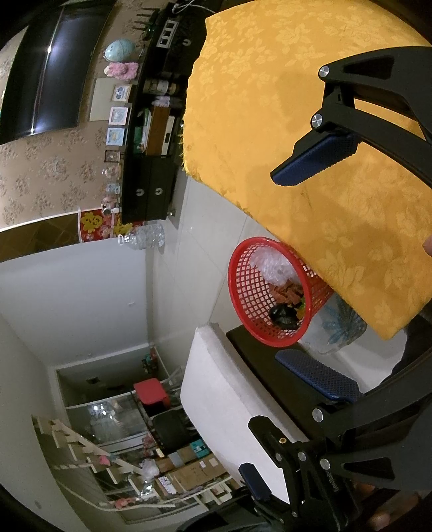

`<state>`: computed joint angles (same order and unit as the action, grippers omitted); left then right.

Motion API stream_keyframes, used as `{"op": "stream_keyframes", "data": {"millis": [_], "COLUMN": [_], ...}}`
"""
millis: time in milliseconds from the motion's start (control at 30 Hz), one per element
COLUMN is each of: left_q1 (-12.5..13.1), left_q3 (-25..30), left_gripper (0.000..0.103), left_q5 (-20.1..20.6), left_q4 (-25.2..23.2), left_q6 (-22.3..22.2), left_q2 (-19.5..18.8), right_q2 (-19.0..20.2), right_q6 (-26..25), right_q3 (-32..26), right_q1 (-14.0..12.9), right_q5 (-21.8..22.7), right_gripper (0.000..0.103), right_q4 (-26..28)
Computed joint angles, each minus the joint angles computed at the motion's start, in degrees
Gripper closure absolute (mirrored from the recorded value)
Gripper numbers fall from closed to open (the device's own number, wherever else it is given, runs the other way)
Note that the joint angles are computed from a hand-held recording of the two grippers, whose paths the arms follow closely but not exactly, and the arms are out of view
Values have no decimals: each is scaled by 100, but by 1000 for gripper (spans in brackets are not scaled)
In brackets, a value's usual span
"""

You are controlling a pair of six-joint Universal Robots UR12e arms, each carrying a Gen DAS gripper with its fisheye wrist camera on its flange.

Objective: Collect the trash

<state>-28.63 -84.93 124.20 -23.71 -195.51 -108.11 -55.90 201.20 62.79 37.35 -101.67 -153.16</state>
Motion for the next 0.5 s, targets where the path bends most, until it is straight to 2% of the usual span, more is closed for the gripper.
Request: {"op": "stream_keyframes", "data": {"millis": [167,333,433,500], "left_q1": [-20,-5,-52,-98], "left_q3": [-50,-2,132,319], "left_gripper": [8,7,7,8], "left_q5": [4,-368,-538,-713], "left_q4": [107,-22,-126,-264], "left_q6": [7,18,69,116], "left_q2": [-1,-41,-184,-348], "right_q2": [-66,-182,-327,-507], "right_q6": [68,149,340,724], "right_q3": [97,283,522,825], "right_q1": [-18,-46,-111,-221], "right_q5": [-27,-119,-339,-550], "right_gripper": [7,7,7,7], "right_q4": [27,74,247,415]}}
